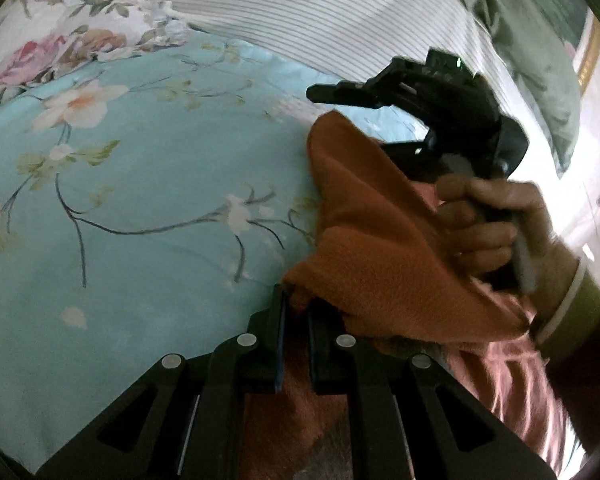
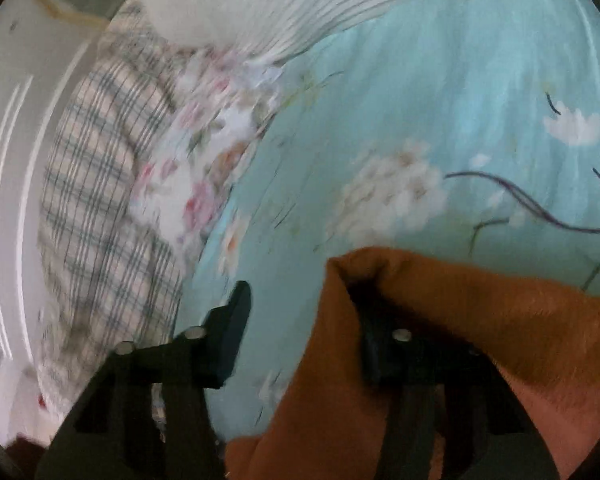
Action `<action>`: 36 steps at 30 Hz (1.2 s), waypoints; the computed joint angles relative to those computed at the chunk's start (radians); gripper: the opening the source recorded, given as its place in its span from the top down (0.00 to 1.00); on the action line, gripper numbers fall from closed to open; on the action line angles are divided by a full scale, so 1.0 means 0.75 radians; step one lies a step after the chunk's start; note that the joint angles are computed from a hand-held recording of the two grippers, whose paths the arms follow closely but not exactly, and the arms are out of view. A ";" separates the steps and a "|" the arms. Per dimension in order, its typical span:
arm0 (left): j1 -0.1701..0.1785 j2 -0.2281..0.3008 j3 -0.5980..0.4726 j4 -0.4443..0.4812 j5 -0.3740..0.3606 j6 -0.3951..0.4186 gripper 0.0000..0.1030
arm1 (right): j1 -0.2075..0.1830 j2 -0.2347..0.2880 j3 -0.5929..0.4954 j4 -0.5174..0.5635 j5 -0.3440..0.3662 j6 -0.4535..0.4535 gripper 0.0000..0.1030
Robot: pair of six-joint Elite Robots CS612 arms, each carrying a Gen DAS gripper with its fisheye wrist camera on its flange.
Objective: Fold small clothes
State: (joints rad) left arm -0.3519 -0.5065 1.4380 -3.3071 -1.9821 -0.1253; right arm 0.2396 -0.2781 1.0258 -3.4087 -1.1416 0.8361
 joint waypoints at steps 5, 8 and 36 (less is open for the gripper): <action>0.024 0.012 -0.040 0.030 -0.052 -0.127 0.92 | 0.024 -0.063 0.154 -0.182 -0.244 0.143 0.65; 0.020 -0.018 -0.003 0.050 -0.037 -0.050 0.92 | 0.040 -0.170 0.323 -0.212 -0.347 0.080 0.57; -0.063 -0.089 -0.011 0.260 0.145 0.352 0.91 | 0.207 -0.533 1.219 -0.462 -1.168 0.288 0.95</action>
State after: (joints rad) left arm -0.3995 -0.5732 1.4300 -3.1123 -1.8733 0.1389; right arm 0.3945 -0.6781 1.9403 -3.7553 -2.0176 1.0519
